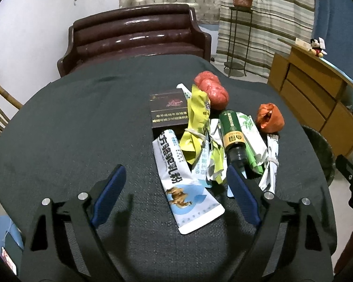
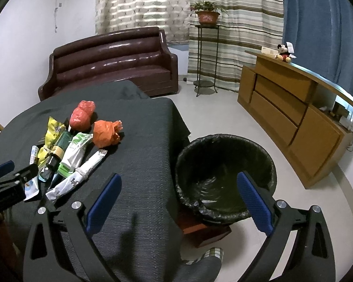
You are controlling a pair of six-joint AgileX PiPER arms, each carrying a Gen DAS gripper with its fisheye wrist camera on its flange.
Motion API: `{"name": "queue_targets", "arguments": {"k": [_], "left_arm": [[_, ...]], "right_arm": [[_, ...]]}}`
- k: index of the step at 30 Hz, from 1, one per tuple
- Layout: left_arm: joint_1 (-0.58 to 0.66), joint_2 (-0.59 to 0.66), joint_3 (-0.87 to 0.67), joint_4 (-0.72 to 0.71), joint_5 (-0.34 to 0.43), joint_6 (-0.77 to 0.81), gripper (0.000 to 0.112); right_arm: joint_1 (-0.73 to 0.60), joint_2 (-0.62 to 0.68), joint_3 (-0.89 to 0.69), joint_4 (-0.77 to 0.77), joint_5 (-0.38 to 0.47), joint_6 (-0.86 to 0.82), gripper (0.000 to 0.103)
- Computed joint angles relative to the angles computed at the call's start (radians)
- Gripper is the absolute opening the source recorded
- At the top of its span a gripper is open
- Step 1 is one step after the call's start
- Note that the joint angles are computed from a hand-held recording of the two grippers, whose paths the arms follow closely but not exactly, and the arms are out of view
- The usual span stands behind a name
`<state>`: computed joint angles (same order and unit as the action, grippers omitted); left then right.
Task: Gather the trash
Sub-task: 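Grasp the white-blue toothpaste tube with the left tool while the right tool grasps the white wrapped stick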
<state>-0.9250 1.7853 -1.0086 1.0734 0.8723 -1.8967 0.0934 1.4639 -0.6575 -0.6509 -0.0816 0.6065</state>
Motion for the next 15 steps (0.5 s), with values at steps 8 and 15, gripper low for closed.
{"name": "queue_targets", "arguments": {"k": [8,15], "left_arm": [[0.008,-0.001,-0.018,-0.049,0.003,0.045,0.081],[0.02,-0.012,-0.001,-0.099,0.027,0.071,0.079]], "right_arm": [[-0.002,-0.001,-0.002,-0.022,0.0,0.017,0.095],[0.006,-0.008,0.005,0.076,-0.007,-0.082,0.094]]}}
